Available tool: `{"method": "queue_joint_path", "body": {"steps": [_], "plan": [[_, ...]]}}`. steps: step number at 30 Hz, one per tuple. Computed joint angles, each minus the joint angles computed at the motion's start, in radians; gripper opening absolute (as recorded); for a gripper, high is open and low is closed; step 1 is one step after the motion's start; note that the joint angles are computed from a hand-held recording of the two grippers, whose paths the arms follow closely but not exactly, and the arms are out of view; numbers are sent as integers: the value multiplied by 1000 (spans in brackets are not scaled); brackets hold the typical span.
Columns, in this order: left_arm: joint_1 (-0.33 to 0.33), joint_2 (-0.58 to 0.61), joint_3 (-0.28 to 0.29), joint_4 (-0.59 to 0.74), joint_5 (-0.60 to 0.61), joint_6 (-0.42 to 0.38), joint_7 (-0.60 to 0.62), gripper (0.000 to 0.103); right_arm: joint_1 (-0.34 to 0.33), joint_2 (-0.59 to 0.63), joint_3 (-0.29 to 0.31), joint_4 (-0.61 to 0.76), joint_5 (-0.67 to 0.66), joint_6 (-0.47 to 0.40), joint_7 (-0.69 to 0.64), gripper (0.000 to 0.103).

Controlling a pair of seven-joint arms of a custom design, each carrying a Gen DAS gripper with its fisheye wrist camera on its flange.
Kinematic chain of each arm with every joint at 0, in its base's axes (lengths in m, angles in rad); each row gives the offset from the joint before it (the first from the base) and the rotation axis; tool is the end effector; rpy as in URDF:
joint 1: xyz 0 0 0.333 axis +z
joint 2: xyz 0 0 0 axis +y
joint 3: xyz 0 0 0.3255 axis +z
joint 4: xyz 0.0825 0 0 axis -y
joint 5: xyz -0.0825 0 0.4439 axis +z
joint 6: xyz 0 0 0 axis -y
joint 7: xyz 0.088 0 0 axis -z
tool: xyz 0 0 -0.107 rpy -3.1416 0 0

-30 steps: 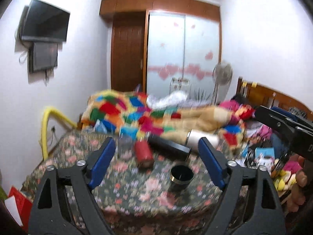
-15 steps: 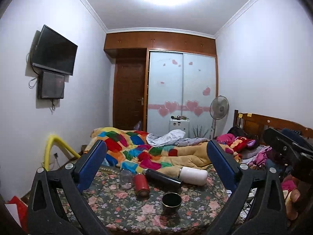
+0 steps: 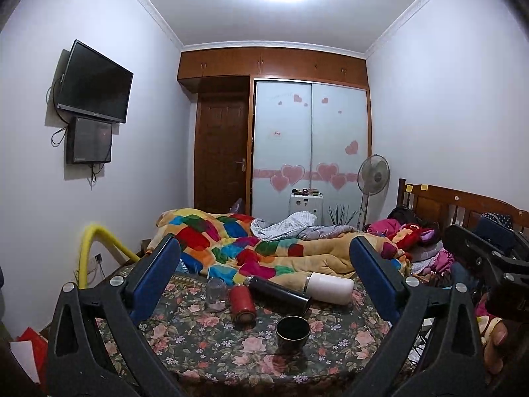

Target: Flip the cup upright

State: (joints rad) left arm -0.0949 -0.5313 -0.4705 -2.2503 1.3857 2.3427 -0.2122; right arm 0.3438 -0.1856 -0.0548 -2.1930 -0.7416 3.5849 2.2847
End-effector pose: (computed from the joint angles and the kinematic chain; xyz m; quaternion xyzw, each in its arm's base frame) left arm 0.4184 -0.2928 0.6196 -0.6130 0.4156 -0.3985 0.5410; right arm 0.5043 0.2359 0.6148 -0.6403 0.3692 -0.3000 0.6030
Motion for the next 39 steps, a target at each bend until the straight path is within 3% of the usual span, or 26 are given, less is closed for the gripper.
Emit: {"method": "queue_joint_path", "body": {"steps": [39], "plan": [[-12,22,13,7,5,20,-7,103,5,-10,-23,1,-85,-13,81,103]]}}
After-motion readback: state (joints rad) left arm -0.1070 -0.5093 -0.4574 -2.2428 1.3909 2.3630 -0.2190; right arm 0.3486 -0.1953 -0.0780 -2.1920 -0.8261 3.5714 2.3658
